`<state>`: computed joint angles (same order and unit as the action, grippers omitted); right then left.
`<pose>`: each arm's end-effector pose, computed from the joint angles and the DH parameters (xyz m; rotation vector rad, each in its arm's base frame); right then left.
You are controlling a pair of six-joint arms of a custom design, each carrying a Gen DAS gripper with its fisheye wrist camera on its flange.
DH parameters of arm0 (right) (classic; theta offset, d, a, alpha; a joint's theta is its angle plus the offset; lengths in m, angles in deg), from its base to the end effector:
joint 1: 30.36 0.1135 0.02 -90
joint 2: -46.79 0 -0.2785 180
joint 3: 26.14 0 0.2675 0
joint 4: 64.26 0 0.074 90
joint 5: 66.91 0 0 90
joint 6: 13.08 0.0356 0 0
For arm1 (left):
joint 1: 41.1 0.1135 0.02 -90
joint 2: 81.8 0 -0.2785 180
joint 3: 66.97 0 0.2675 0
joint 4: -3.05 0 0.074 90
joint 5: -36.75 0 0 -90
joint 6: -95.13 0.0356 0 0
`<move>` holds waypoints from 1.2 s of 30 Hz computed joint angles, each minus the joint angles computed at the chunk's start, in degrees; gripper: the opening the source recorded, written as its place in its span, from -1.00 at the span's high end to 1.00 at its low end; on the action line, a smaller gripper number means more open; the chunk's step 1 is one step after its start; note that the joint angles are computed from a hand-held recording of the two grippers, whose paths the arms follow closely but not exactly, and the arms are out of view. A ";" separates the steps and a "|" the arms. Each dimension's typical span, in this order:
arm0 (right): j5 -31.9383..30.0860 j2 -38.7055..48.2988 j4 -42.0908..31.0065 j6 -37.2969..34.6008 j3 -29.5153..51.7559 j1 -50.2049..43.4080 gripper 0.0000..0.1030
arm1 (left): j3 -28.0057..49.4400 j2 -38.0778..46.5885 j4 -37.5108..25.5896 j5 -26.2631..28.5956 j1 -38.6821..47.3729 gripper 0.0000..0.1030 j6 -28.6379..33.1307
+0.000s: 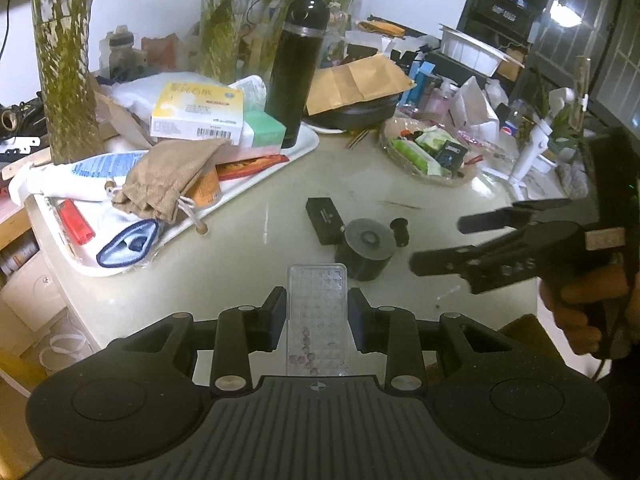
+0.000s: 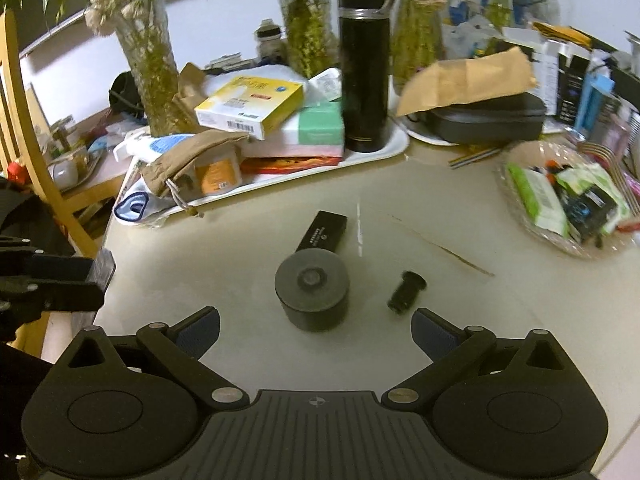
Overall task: Organize rigid objects
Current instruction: 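Grasp the black tape roll with the right gripper while the left holds the clear piece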
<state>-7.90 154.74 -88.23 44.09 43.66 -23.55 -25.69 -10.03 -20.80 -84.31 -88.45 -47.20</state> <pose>0.3603 0.0615 0.1208 -1.0103 2.2954 0.5360 0.1655 -0.1525 0.1574 -0.3102 2.3253 -0.1556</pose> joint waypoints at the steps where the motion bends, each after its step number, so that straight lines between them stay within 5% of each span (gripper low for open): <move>1: 0.54 0.69 0.38 0.34 0.46 0.63 -0.96 | 0.02 0.13 0.09 -0.07 -0.09 0.37 0.11; 15: 8.59 9.99 2.30 3.68 7.66 8.26 -0.62 | -0.81 -0.61 1.72 0.88 0.58 0.37 0.42; 22: 10.43 13.17 -0.38 5.14 11.29 9.27 -0.19 | -0.52 0.04 1.95 0.98 0.50 0.37 1.19; 36: 9.61 7.63 -2.39 5.28 8.63 7.00 -0.18 | -0.51 0.13 2.06 1.50 0.29 0.37 1.48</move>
<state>1.70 162.37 -90.62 49.36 52.28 -16.55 -26.20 -9.90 -18.74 -82.81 -88.16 -45.72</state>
